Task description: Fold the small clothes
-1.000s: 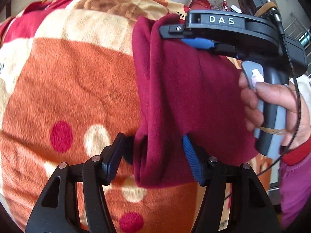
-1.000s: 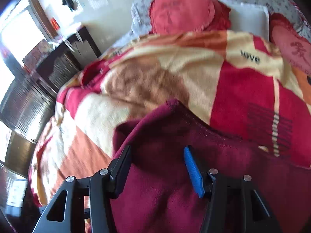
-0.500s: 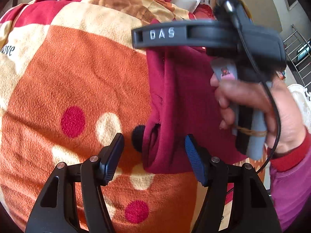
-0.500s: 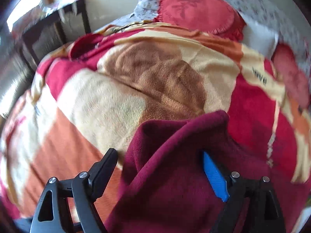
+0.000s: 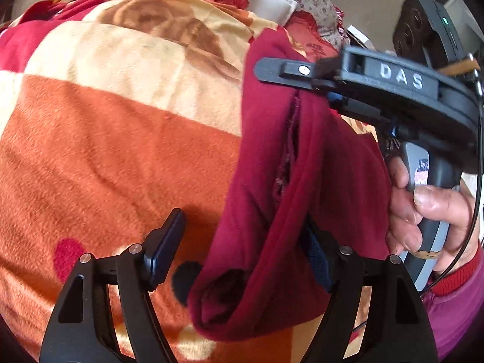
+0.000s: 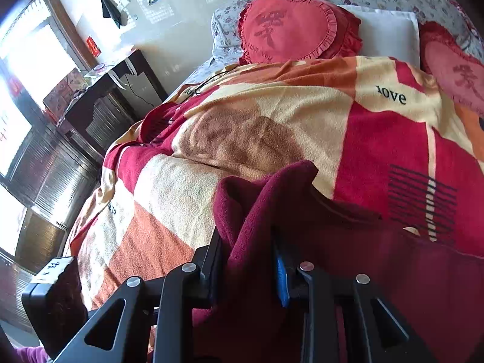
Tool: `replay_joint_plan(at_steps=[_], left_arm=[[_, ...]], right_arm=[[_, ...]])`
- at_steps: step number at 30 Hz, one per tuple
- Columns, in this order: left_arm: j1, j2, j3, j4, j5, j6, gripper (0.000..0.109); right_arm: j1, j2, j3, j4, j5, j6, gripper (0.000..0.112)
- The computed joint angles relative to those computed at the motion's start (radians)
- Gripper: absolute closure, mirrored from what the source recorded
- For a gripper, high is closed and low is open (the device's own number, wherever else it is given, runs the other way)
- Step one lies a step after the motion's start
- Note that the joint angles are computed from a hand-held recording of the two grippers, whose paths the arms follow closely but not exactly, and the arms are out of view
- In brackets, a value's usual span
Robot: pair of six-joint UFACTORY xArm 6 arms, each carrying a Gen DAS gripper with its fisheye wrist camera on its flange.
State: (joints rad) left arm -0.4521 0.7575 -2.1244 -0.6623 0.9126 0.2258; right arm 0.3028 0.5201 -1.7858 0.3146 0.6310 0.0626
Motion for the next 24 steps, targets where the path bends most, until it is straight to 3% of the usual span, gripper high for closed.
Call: replay_joint_plan(at_steps=[2,3,7,10,16,21,24], left_arm=[[0.001,0.003,-0.006,-0.028,0.022,0.019,0.045],[0.002,-0.001,-0.002,-0.046,0.033,0.030,0.059],[-0.015,-0.055,0.056,-0.039,0.015,0.041,0.082],[-0.045,-0.100,0.090,0.001,-0.034,0.036,0.084],[-0.097,-0.126,0.040,0.025,-0.036,0.034,0.085],[-0.155,-0.082,-0.083,0.051,0.005,0.017,0.085],[-0.198,-0.004,-0.229,0.087,0.059,-0.018,0.085]], right_arm=[[0.001,-0.003,0.011,0.017,-0.011,-0.009,0.084],[0.001,-0.010,0.023,0.031,-0.020,-0.019,0.084],[-0.005,-0.033,0.058,0.084,-0.047,-0.061,0.085],[-0.014,-0.076,0.107,0.131,-0.072,-0.098,0.087],[-0.050,-0.217,0.252,0.262,-0.132,-0.185,0.088],[-0.103,-0.367,0.390,0.342,-0.166,-0.261,0.089],[-0.143,-0.456,0.479,0.376,-0.182,-0.290,0.089]])
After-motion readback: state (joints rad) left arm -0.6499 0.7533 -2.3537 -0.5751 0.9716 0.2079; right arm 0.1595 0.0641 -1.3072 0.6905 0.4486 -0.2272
